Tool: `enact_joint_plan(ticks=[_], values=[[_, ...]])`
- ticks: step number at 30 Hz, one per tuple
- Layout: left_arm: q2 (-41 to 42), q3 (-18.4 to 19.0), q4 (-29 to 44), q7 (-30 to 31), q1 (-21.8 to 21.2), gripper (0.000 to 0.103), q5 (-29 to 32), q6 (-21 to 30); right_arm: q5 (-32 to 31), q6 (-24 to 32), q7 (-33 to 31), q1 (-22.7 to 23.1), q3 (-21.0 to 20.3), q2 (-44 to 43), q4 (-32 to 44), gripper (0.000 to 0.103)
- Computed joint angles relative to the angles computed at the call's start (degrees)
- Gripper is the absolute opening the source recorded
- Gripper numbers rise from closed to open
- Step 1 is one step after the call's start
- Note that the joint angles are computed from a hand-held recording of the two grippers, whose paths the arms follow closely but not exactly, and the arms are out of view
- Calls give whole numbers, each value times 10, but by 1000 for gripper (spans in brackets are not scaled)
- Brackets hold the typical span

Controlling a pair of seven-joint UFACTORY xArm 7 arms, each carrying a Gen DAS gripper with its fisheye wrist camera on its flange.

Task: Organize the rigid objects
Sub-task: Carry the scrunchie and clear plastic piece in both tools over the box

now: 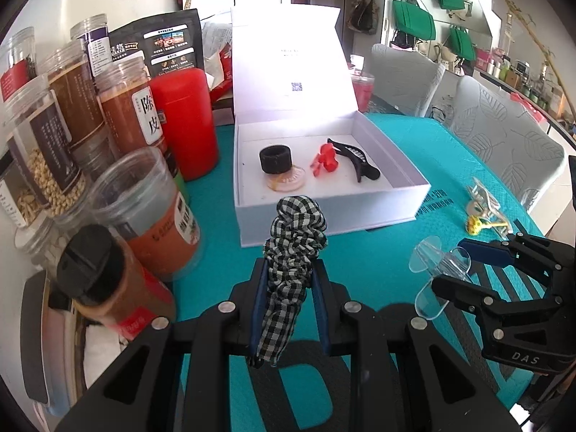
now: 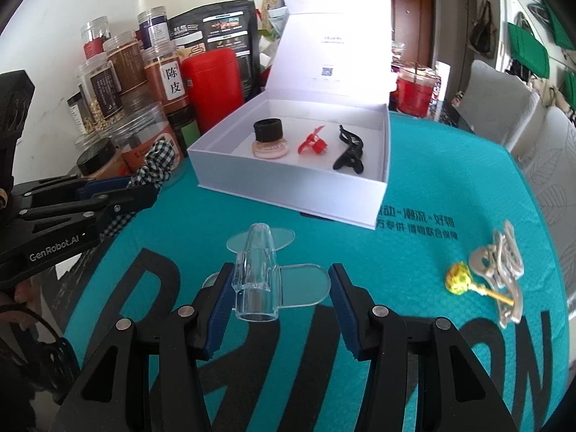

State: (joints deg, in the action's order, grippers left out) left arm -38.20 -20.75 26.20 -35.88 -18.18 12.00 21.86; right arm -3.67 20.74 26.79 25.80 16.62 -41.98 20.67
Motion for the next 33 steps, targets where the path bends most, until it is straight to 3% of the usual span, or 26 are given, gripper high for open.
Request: enact_joint_plan(ticks=[13, 24, 33], values=[[73, 3, 71, 13, 49, 24, 30, -38, 3, -9, -70, -11, -34, 70, 79, 51], [150, 0, 140, 10, 82, 24, 66, -66, -2, -25, -116, -54, -46, 124, 139, 51], [231, 12, 204, -14, 81, 24, 101, -73, 1, -45, -138, -83, -58, 177, 181, 51]])
